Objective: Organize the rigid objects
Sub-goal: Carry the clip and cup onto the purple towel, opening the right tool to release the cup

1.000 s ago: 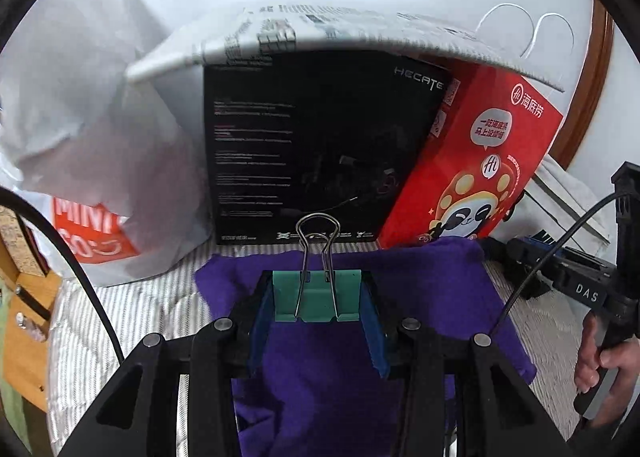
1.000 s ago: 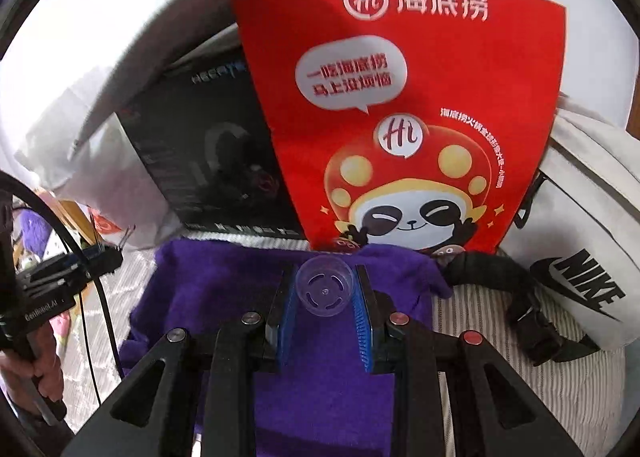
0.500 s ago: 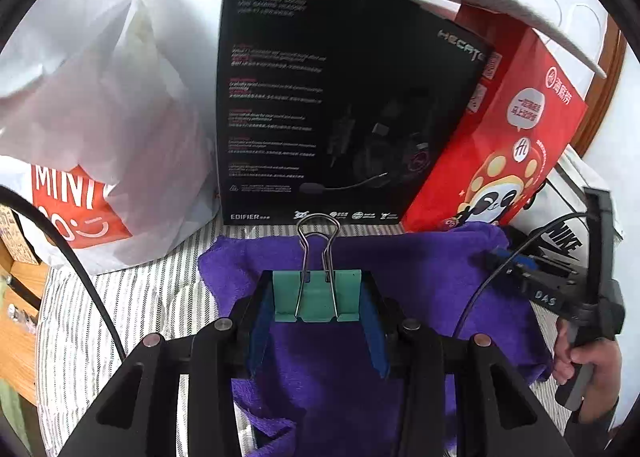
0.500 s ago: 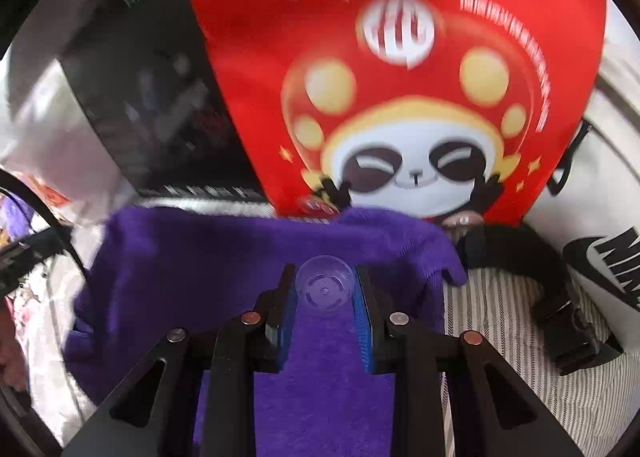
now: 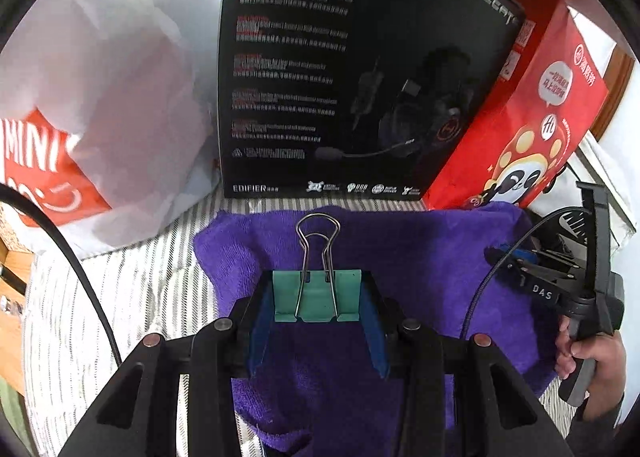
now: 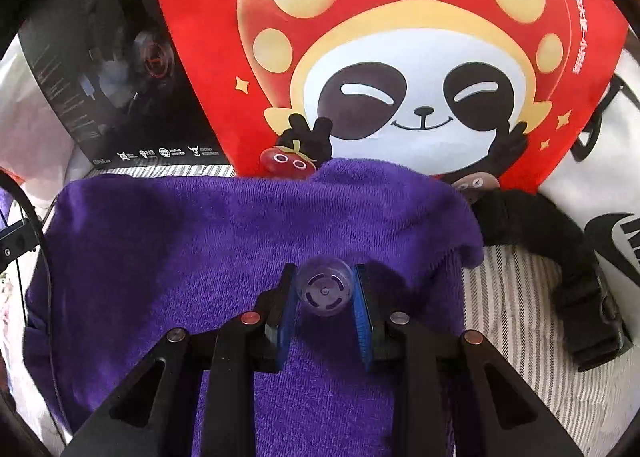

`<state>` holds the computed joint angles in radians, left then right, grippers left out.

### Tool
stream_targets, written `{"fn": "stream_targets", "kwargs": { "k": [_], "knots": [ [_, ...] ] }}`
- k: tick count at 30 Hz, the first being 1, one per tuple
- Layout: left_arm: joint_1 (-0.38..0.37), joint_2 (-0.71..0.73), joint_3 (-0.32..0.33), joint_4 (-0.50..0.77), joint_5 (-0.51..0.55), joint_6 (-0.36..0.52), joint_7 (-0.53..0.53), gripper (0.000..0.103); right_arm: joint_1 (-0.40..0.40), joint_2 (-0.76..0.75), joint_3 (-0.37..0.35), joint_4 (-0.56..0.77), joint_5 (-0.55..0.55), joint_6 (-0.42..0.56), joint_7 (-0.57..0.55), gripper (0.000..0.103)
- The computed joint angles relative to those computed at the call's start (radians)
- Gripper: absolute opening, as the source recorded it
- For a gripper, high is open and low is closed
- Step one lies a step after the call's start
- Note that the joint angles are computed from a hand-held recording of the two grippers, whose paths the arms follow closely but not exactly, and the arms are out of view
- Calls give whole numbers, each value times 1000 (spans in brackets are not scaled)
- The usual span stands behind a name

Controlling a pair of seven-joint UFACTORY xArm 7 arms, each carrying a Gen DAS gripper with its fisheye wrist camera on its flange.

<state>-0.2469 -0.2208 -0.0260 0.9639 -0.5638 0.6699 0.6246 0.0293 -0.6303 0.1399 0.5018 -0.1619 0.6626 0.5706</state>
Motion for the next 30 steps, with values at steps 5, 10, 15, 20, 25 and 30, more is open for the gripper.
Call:
{"fn": "stream_targets", "kwargs": {
  "k": [5, 10, 15, 20, 25, 30],
  "knots": [
    [1, 31, -17, -1, 31, -15, -27, 39, 5, 7, -14, 0, 13, -11, -7, 28],
    [-6, 45, -23, -9, 30, -26, -25, 39, 45, -4, -64, 1, 80, 3, -70, 58],
    [-7, 56, -49, -23, 96, -61, -75, 39, 33, -43, -61, 20, 101, 61, -92, 65],
    [-16, 55, -63, -40, 159, -93, -117, 39, 20, -90, -36, 39, 83, 109, -103, 65],
    [-25, 56, -84, -55, 253, -113, -179, 39, 20, -108, -3, 70, 53, 152, -90, 65],
    [-37, 48, -97, -78, 337, -147, -242, 40, 21, -132, -3, 93, 43, 195, -90, 65]
  ]
}}
